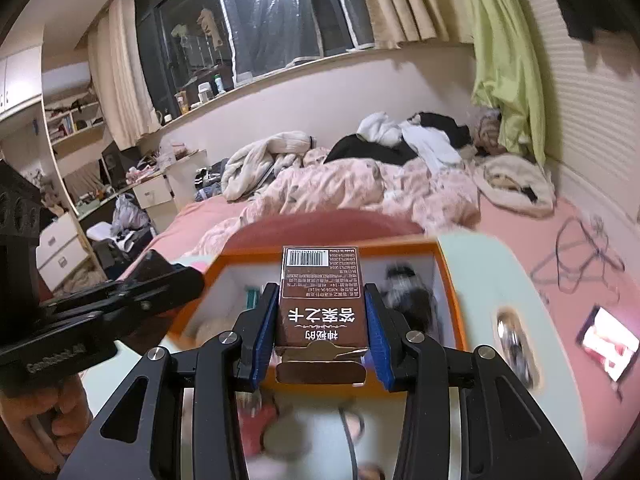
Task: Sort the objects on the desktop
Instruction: 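Drop the card box in with the right gripper while the left drops the dark bottle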
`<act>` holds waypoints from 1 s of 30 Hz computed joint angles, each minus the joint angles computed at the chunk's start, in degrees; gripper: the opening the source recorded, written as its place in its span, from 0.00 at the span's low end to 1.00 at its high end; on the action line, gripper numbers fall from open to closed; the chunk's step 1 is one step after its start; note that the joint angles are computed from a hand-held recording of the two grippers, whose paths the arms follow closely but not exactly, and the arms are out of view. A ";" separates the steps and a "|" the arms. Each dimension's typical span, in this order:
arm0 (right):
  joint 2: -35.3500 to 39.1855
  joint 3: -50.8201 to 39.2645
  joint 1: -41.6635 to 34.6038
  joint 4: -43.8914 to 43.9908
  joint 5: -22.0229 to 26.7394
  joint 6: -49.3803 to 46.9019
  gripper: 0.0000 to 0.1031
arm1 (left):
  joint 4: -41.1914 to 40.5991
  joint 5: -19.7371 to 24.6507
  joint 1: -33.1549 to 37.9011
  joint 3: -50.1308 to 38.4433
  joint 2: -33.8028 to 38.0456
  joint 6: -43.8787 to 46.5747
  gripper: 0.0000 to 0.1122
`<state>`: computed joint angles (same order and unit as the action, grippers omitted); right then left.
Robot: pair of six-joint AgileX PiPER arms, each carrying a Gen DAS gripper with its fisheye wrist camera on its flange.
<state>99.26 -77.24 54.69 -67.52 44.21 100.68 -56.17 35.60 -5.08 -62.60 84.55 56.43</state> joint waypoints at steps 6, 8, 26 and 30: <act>9.24 -8.57 -5.03 16.60 1.83 -15.78 0.55 | 2.60 -6.95 -2.70 0.94 5.75 0.48 0.57; 9.22 -7.19 -3.15 10.48 3.85 -13.73 0.59 | 0.28 -7.84 -3.21 2.10 5.23 3.72 0.66; -1.94 8.52 6.96 12.12 5.15 -4.05 0.70 | -2.48 -2.07 10.29 24.54 -15.11 15.88 0.86; 1.61 6.91 6.48 18.46 5.95 -11.41 0.70 | 1.87 -12.54 6.29 27.85 -10.44 10.48 0.86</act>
